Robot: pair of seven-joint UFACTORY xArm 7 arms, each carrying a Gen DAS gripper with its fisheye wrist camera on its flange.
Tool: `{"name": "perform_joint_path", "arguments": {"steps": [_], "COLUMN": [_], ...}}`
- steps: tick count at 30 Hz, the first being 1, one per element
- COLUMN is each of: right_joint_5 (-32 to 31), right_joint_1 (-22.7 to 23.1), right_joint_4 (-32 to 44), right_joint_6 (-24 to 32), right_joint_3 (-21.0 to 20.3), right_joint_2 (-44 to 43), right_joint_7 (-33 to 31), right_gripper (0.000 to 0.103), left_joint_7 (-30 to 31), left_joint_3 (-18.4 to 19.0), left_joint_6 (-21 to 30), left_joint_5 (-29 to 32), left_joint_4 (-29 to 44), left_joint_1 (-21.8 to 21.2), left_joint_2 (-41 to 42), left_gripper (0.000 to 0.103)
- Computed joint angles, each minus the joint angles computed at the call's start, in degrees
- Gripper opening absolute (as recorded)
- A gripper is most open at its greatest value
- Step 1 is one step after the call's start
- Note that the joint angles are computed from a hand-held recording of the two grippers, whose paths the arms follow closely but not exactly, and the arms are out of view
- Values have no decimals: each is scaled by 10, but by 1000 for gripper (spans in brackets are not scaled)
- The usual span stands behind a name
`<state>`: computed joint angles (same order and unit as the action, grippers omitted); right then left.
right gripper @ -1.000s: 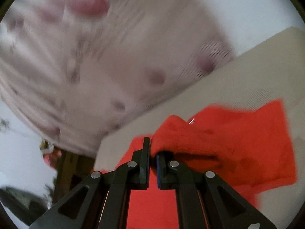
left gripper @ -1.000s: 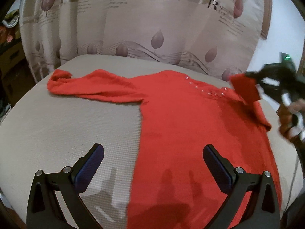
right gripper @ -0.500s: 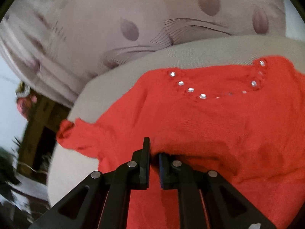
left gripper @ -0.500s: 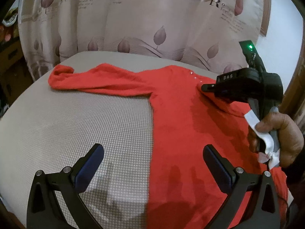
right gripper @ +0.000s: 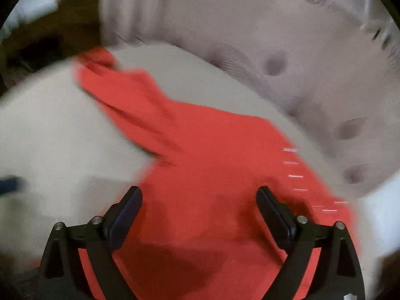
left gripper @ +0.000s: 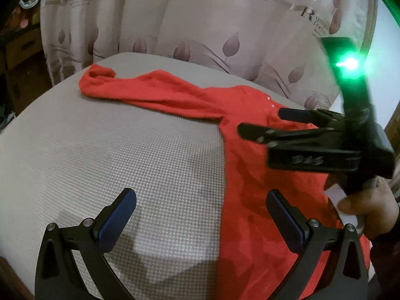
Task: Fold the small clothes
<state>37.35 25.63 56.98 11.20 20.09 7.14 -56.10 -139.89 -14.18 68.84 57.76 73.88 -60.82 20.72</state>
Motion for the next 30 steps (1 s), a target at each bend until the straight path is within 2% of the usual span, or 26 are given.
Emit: {"name": "perform_joint_path", "arguments": {"steps": [2,4,5,6,8,10,12,14,17,20,22,24,25,26,27,29,30], "right_joint_5": [120,240,300,360,415,431,437,426,402,349,279,261,247,256,290,407,466], "right_joint_1": [-19,-87,-104,-98,-115,-130,-139,-143,-139,-121,-104,-103,-91,-104,-140,-248,-271], "right_joint_4": [2,21,20,14,-2,-22,-38,-38,-13,31,65,103,120,134,149,169,159], "right_joint_6": [25,130,190,240,304,342,343,336,342,314,274,286,299,321,368,478,505], "right_joint_3": [2,14,-5,-47,-92,-128,-146,-152,-146,-126,-111,-99,-105,-91,-57,44,64], "right_joint_2": [-18,-38,-53,-64,-80,-91,-96,-93,-69,-29,6,44,61,77,94,129,124], "right_joint_7": [-73,-113,-136,-159,-154,-143,-140,-120,-95,-40,40,91,122,132,126,63,22], "right_gripper": [92,92,92,92,92,92,93,93,93,93,93,93,93,93,93,92,91], "left_joint_7": [11,13,13,14,15,22,22,8,-9,26,59,89,97,99,94,70,52], "left_joint_3": [-1,-1,-1,-1,-2,0,0,2,3,0,1,3,4,5,5,5,4], "left_joint_6": [6,10,10,7,-3,-7,-32,-57,-65,-28,-3,29,41,44,41,27,17], "left_joint_5": [-4,-2,0,2,6,5,6,8,18,17,13,6,4,0,-4,-6,-6], "left_joint_4": [4,4,3,2,-1,4,-4,-11,-14,15,35,54,60,59,53,32,16], "left_joint_1": [0,-2,-3,-2,0,4,10,15,11,-1,-9,-19,-24,-26,-24,-21,-18], "left_joint_2": [1,-1,-2,-3,-4,0,-4,-6,-8,7,16,24,27,25,20,7,-3], "left_gripper": [103,103,103,103,103,103,103,103,103,103,103,103,103,103,103,103,103]}}
